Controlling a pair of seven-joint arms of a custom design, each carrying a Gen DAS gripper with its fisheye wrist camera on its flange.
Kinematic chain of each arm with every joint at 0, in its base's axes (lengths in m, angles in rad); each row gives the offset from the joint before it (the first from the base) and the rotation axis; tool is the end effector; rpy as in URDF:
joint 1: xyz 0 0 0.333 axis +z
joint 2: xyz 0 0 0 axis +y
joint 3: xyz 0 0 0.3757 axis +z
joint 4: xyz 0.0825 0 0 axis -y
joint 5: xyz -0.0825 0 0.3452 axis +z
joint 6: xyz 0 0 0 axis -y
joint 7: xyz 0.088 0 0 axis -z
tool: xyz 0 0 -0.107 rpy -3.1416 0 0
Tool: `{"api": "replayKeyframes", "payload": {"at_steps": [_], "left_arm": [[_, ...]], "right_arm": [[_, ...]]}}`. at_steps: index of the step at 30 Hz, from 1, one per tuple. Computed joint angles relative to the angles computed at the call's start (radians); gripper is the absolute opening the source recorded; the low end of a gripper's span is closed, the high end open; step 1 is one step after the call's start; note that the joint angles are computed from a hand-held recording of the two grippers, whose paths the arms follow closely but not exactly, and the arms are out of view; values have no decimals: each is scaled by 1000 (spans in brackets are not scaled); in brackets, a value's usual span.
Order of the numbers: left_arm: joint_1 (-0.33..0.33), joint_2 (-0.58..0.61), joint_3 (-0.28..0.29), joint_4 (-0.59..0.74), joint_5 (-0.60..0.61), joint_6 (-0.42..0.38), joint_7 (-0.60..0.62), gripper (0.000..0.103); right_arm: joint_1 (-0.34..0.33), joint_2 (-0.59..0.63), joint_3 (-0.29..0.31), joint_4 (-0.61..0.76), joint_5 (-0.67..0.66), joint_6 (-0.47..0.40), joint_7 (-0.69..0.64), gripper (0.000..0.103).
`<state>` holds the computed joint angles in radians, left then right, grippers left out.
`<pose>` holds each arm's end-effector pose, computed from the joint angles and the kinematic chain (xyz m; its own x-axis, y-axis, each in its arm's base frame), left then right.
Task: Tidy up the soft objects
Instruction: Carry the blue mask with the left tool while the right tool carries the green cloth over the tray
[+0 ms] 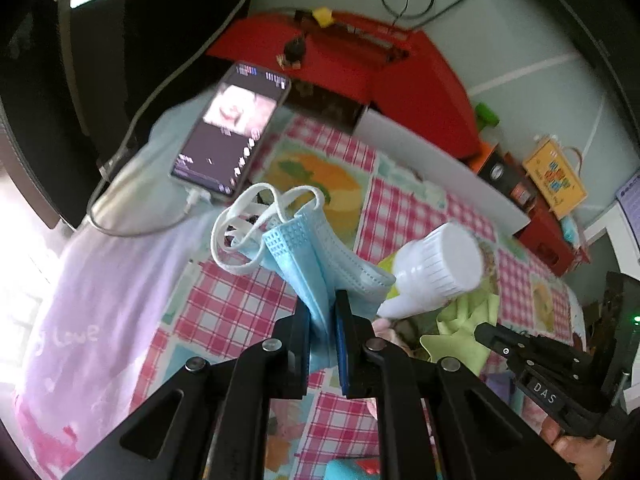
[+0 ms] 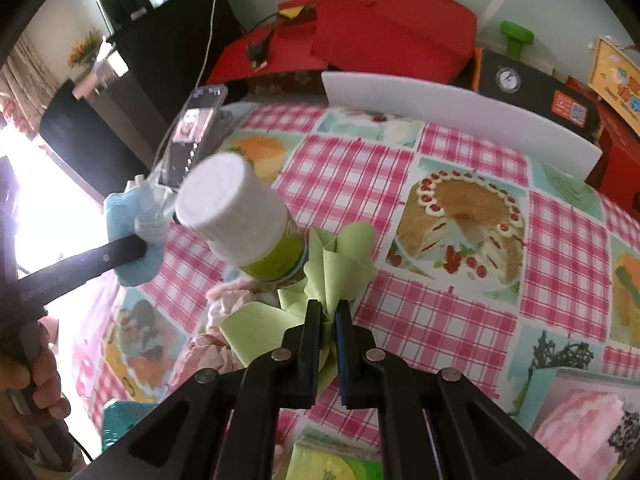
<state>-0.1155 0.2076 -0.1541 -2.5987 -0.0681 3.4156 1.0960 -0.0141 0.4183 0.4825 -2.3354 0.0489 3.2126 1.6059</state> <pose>0.4679 -0.1191 0.3482 0.1920 -0.9314 0.3092 -0.8118 -0.3278 -0.4832 0.5114 0.2333 0.3210 0.3389 -0.9137 -0.2244 -0.8654 -0.2091 -0.4553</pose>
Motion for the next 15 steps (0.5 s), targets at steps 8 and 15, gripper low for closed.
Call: {"api": "replayKeyframes", "payload": {"at_steps": [8,15], "left_arm": [[-178,-117,62,-90,-279,72,169,11],[-293,-139,23,-53,-579,44,413,11]], "right_arm": [[-243,-60,213,-108,-58,102,55,8],[-367,-165,281,-229,-129,165,192,8]]}}
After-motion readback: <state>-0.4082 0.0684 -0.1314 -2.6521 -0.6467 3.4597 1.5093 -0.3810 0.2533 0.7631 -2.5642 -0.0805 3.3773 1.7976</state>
